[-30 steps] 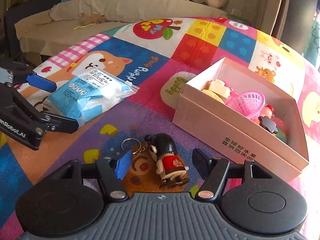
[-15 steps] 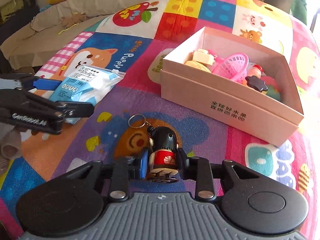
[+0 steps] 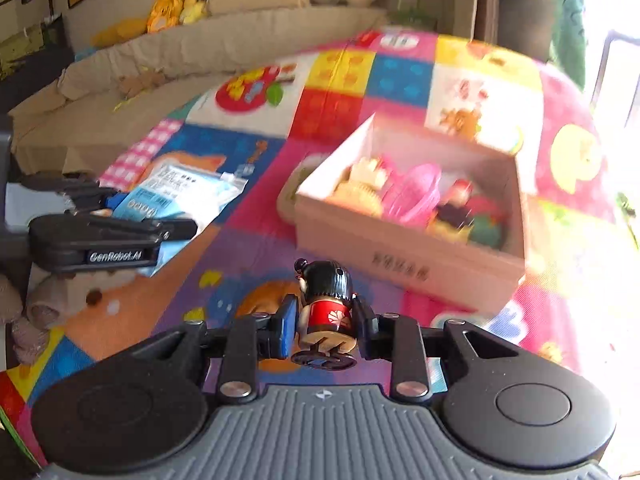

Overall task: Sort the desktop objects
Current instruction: 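Drop the blue packet and doll keychain into the pink box with both tools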

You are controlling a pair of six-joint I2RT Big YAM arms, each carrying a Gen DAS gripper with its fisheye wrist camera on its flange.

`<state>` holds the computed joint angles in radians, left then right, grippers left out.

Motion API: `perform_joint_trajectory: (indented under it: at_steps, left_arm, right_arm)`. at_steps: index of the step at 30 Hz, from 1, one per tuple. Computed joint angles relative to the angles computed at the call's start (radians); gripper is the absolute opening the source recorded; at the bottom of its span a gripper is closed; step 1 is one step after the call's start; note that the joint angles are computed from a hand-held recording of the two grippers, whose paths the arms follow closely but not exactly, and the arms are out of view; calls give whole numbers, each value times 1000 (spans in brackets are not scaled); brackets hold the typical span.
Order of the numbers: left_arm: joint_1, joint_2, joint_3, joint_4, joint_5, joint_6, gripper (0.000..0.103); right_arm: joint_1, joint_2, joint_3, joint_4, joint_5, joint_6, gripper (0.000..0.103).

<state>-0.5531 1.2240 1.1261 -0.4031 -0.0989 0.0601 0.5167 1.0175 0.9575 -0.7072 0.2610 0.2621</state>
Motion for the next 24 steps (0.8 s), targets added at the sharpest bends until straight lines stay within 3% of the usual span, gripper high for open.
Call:
perform_joint_trajectory:
  at_steps: [4,9,13,15,17,20,24]
  left_arm:
    - [-48,55,113,98,8,95,60]
    - [-63,259,342,22,94,127,59]
    - [-86,414,479,28,136,280,60]
    - [-98,460,507,43,151,379,73]
    - [-115,485,505,62,85,452,87]
    - [-112,480,468,44,16,449,90]
    - [-78,417,378,-11,26,355,95]
  right_arm:
    - [-81,-56,88,37,43,-54,29]
    - [-216,7,187,46,-34,-48,29]
    - [-260,62,172,60,-73,-65,29]
    - [-270,70,140,80,-92,-76,29]
    - [-277,76,109,104,-98,-81,29]
    - [-288,89,86,112,-102,-67,29]
    - [-308,105,82,115,-127,-66,29]
